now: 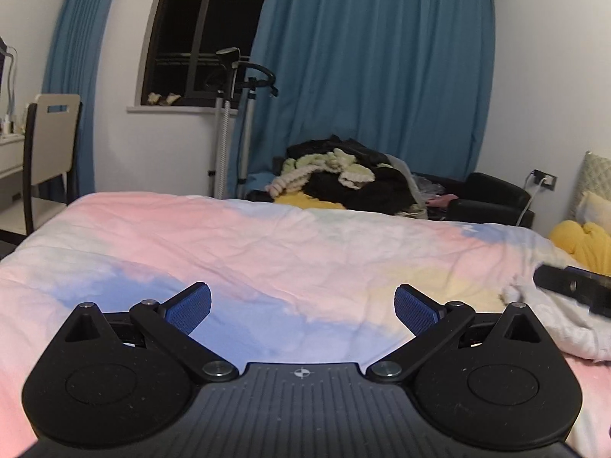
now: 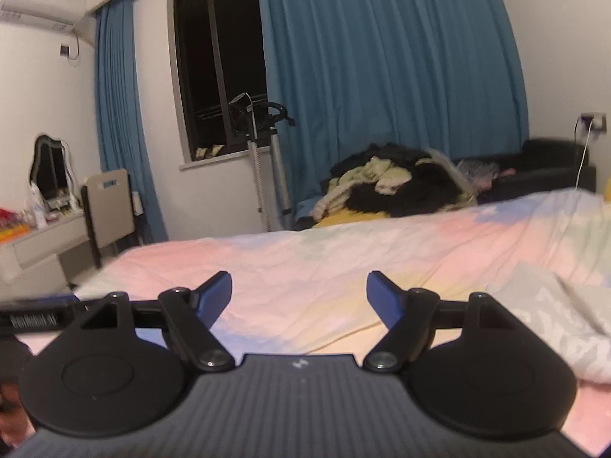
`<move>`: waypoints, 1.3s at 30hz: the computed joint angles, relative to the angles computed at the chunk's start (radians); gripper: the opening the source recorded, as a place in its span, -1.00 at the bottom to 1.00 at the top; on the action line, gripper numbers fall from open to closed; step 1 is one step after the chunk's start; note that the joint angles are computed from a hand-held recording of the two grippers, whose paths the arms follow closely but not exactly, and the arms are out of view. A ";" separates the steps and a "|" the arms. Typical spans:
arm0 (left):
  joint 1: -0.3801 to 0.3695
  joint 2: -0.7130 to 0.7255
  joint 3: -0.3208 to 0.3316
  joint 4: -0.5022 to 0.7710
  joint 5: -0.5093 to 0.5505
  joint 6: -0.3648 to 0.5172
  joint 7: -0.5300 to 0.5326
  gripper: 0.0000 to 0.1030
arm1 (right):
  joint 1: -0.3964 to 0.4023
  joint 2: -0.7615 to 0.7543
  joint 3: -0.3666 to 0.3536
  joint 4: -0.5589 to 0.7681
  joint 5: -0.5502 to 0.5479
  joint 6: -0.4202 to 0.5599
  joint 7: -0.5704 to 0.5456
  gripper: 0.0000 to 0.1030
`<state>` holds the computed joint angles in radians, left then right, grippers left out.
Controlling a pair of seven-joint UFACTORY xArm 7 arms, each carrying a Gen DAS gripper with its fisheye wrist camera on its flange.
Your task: Fold clothes
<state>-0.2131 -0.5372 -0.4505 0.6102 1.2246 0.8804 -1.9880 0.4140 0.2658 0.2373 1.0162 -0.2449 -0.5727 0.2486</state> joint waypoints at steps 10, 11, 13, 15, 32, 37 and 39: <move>-0.021 0.048 0.000 -0.008 0.074 0.005 -0.023 0.99 | -0.035 0.044 0.016 0.032 -0.054 0.019 0.038 0.71; -0.025 0.054 -0.007 -0.003 0.080 0.024 -0.021 0.99 | -0.036 0.044 0.015 0.031 -0.056 0.020 0.041 0.71; -0.038 0.068 -0.010 0.008 0.077 0.058 -0.020 1.00 | -0.036 0.046 0.012 0.029 -0.062 0.012 0.038 0.75; -0.050 0.080 -0.004 0.017 0.068 0.076 -0.036 1.00 | -0.039 0.044 0.012 0.024 -0.071 0.001 0.036 0.79; -0.121 0.120 0.030 0.036 0.040 0.169 -0.040 1.00 | -0.010 0.023 -0.003 -0.009 -0.022 -0.003 -0.006 1.00; -0.120 0.115 0.037 0.025 0.049 0.159 -0.043 1.00 | -0.003 0.021 -0.004 -0.017 -0.008 -0.013 -0.023 1.00; -0.120 0.112 0.039 0.025 0.045 0.154 -0.037 1.00 | -0.001 0.021 -0.004 -0.017 -0.003 -0.008 -0.028 1.00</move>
<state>-0.3336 -0.4251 -0.4113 0.6353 1.2692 1.0347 -2.0248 0.4129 0.2866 0.2328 0.9992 -0.2480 -0.5809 0.2210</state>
